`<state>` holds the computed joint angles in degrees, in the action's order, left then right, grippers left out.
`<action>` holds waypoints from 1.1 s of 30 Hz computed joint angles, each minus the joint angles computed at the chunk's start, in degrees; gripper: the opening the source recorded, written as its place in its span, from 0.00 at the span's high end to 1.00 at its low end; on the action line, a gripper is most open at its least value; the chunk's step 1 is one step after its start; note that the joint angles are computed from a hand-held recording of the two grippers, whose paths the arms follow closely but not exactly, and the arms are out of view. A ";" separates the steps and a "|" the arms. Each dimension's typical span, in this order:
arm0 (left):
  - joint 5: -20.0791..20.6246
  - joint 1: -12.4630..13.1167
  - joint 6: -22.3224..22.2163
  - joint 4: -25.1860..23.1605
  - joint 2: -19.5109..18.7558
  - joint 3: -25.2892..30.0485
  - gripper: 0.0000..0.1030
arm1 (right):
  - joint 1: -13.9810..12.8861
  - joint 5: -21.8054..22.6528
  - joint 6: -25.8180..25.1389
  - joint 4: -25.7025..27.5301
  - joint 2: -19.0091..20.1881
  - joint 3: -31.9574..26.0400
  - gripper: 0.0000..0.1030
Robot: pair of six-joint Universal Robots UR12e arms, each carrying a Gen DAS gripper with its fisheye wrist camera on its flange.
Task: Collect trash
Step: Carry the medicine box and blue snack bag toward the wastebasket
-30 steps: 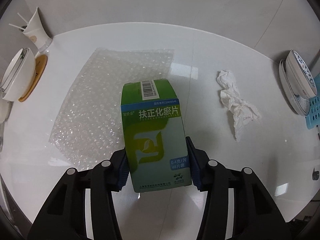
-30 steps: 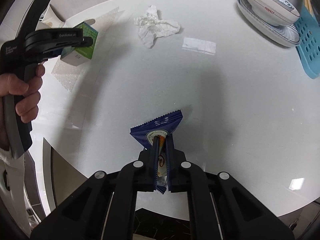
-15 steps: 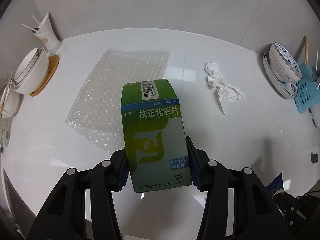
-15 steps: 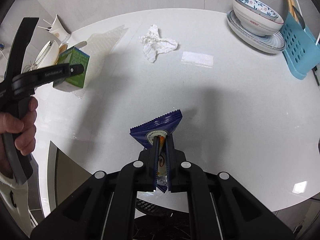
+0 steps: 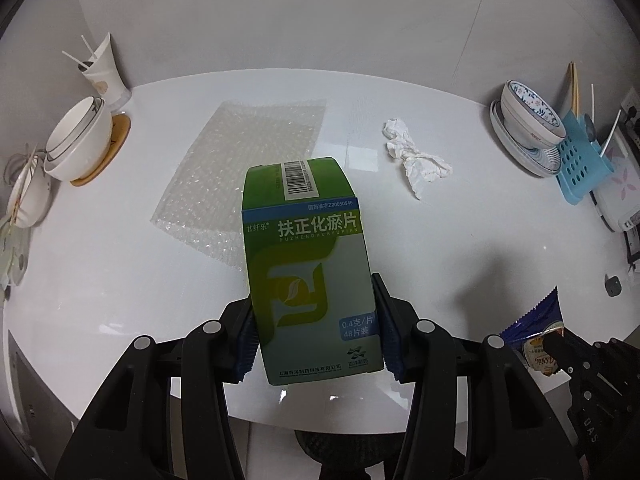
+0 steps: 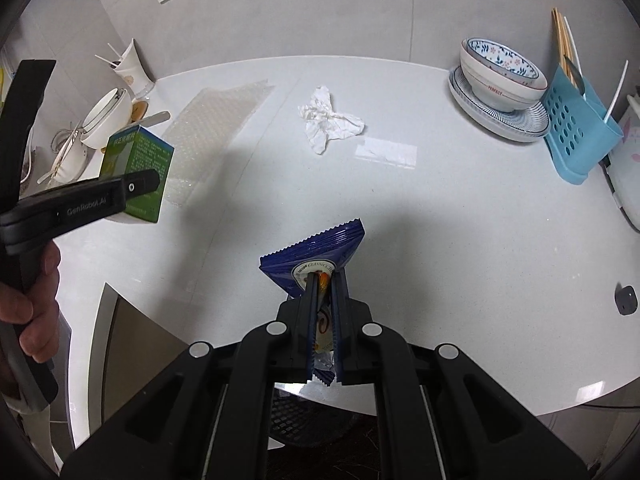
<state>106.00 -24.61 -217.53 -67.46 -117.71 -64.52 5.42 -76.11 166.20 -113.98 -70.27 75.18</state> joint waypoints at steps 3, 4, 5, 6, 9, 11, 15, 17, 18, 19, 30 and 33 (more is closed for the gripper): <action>0.15 -0.56 0.08 0.60 1.07 -1.19 0.53 | 0.09 0.14 -0.02 -1.40 -0.98 1.05 0.95; 0.19 -0.78 0.03 0.86 1.46 -1.66 0.53 | 0.11 0.28 0.05 -1.70 -1.22 1.28 0.95; 0.03 -0.93 -0.05 1.31 1.84 -2.21 0.53 | 0.13 0.42 0.12 -1.95 -1.43 1.44 0.95; -0.24 -1.09 -0.16 1.76 2.32 -2.88 0.53 | 0.19 0.45 0.18 -2.36 -1.73 1.75 0.95; -0.38 -1.66 -0.77 2.40 3.31 -4.30 0.53 | 0.33 0.31 0.27 -3.43 -2.54 2.70 0.95; -0.62 -1.96 -0.98 2.68 3.82 -5.09 0.53 | 0.32 0.39 0.29 -3.85 -3.08 3.33 0.95; -0.70 -2.71 -1.75 3.39 4.88 -6.78 0.53 | 0.35 0.19 0.23 -5.21 -4.35 4.96 0.94; -0.48 -3.18 -2.12 3.62 5.41 -7.68 0.53 | 0.30 0.40 0.14 -5.42 -4.89 5.68 0.94; -0.43 -3.32 -2.33 3.53 5.60 -8.01 0.53 | 0.26 0.58 -0.04 -5.40 -5.14 6.01 0.94; -0.49 -3.53 -2.63 3.66 5.94 -8.62 0.53 | 0.27 0.69 -0.19 -5.53 -5.45 6.42 0.94; -1.80 -5.55 -5.43 4.71 8.87 -14.69 0.53 | 0.35 1.78 -1.07 -6.25 -8.58 11.02 0.94; -2.72 -6.11 -6.38 5.43 9.79 -16.76 0.53 | 0.23 2.24 -1.25 -6.21 -9.53 12.43 0.94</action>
